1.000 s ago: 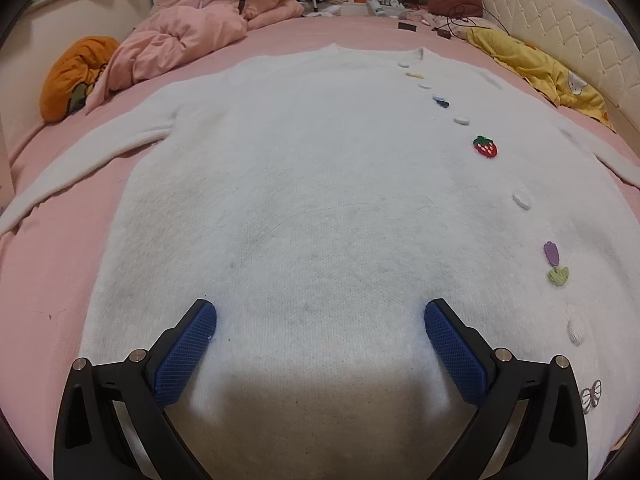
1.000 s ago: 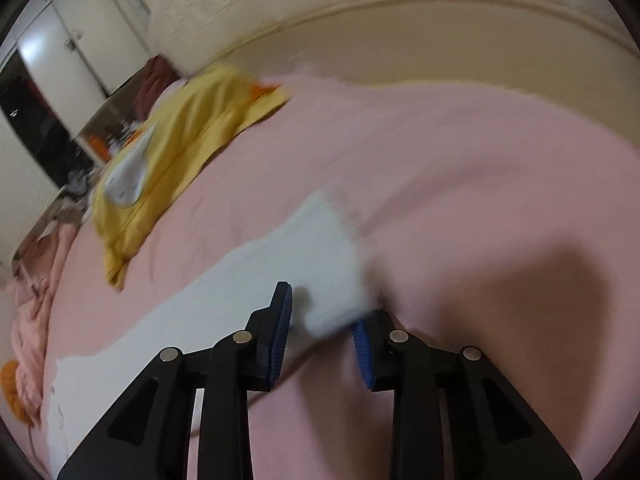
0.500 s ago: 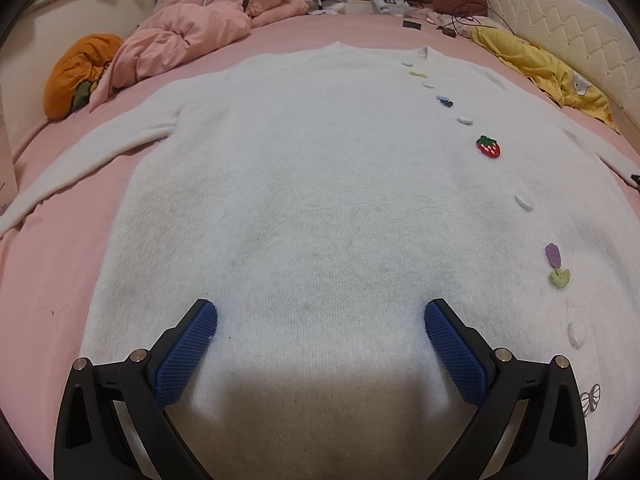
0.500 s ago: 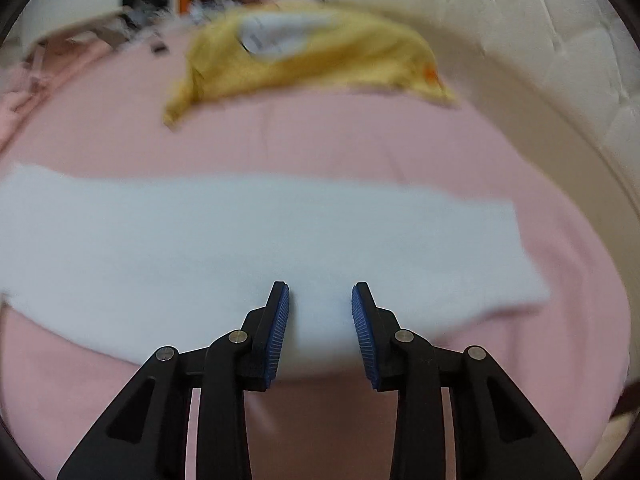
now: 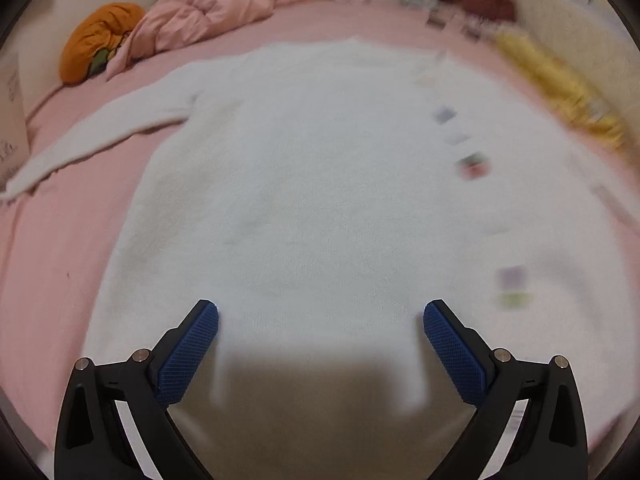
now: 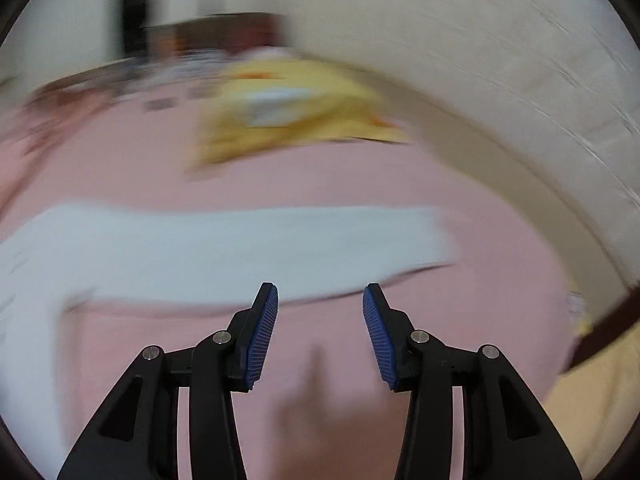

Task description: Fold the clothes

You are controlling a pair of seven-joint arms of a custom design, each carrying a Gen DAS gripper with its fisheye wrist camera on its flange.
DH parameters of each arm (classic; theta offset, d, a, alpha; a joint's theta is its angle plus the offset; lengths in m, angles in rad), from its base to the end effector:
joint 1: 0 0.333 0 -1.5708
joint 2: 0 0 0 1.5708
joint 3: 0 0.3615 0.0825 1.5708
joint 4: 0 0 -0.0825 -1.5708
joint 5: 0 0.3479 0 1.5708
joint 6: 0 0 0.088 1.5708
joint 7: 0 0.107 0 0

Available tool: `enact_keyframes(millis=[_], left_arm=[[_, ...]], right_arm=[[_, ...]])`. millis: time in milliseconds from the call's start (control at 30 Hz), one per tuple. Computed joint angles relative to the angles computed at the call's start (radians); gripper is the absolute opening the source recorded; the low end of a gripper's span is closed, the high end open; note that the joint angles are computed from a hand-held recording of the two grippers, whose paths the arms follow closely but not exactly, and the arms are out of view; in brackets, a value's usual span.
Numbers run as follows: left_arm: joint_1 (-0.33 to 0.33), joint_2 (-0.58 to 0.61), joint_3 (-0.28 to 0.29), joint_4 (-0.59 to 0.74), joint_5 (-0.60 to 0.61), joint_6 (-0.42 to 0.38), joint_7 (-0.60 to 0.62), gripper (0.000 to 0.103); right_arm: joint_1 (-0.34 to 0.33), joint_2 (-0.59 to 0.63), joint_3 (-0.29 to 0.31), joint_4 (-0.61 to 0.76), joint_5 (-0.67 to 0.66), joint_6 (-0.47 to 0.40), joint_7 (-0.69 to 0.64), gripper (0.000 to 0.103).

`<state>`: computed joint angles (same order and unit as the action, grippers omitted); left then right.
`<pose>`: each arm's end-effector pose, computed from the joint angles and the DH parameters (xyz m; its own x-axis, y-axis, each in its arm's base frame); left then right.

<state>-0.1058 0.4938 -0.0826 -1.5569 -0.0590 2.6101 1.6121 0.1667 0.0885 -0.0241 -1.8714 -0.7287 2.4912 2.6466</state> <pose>0.7116 -0.1212 0.4816 -0.1849 -0.9803 0.0694 -0.8385 0.1205 -0.5315 0.5903 0.0889 0.5813 -0.4487 -0.8936 0.0131 -0.6467 0.3145 -0.6949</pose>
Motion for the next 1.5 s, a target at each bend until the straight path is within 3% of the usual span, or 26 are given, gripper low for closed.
enact_keyframes(millis=[100, 167, 200, 300, 367, 433, 500, 533, 600, 633, 733, 800, 867, 967, 1100, 1200, 1500], left_arm=[[-0.030, -0.095, -0.012, -0.127, 0.007, 0.102, 0.004, 0.103], [-0.059, -0.107, 0.001, -0.135, 0.037, 0.042, -0.027, 0.103], [-0.061, -0.105, -0.002, -0.134, 0.036, 0.005, -0.037, 0.103], [-0.052, -0.094, -0.011, -0.157, 0.021, -0.041, -0.055, 0.103], [-0.051, -0.108, -0.012, -0.185, 0.028, -0.007, -0.052, 0.103], [-0.068, -0.111, 0.004, -0.171, 0.061, -0.049, -0.089, 0.103], [-0.065, -0.126, -0.002, -0.179, 0.065, -0.079, -0.099, 0.103], [-0.065, -0.141, -0.003, -0.195, 0.071, -0.081, -0.104, 0.103], [-0.078, -0.178, 0.009, -0.249, 0.110, -0.041, -0.142, 0.103], [-0.082, -0.190, 0.011, -0.271, 0.130, -0.021, -0.156, 0.103], [-0.065, -0.154, -0.006, -0.221, 0.113, -0.099, -0.148, 0.103], [-0.067, -0.155, -0.007, -0.214, 0.119, -0.105, -0.155, 0.103], [-0.070, -0.161, -0.009, -0.205, 0.127, -0.133, -0.160, 0.103], [-0.065, -0.194, -0.011, -0.232, 0.127, -0.124, -0.172, 0.103], [-0.047, -0.263, -0.024, -0.334, 0.108, -0.022, -0.165, 0.103], [-0.055, -0.282, -0.016, -0.358, 0.148, 0.013, -0.196, 0.103], [-0.052, -0.280, -0.022, -0.355, 0.167, 0.014, -0.168, 0.103]], right_arm=[[0.086, 0.053, 0.094, 0.011, 0.144, 0.133, -0.033, 0.046], [0.149, 0.138, 0.132, 0.084, 0.230, 0.113, -0.064, 0.046], [0.178, 0.180, 0.146, 0.124, 0.257, 0.091, -0.088, 0.046], [0.314, 0.271, 0.102, 0.244, 0.189, -0.125, -0.016, 0.046], [0.323, 0.298, 0.111, 0.272, 0.252, -0.218, -0.075, 0.047], [0.331, 0.276, 0.093, 0.245, 0.239, -0.212, -0.075, 0.047], [0.350, 0.286, 0.073, 0.279, 0.265, -0.266, -0.087, 0.047], [0.334, 0.271, 0.091, 0.266, 0.272, -0.262, -0.067, 0.047], [0.312, 0.233, 0.103, 0.211, 0.258, -0.167, -0.035, 0.047], [0.332, 0.236, 0.081, 0.212, 0.239, -0.152, -0.026, 0.048], [0.324, 0.291, 0.100, 0.279, 0.296, -0.233, -0.080, 0.052], [0.303, 0.314, 0.111, 0.298, 0.362, -0.264, -0.135, 0.052], [0.317, 0.294, 0.099, 0.284, 0.346, -0.249, -0.118, 0.052], [0.345, 0.248, 0.079, 0.231, 0.262, -0.158, -0.057, 0.052], [0.377, 0.208, 0.055, 0.190, 0.094, -0.071, 0.041, 0.052], [0.376, 0.234, 0.064, 0.224, 0.065, -0.079, 0.041, 0.052], [0.370, 0.231, 0.070, 0.216, 0.074, -0.080, 0.033, 0.052]])
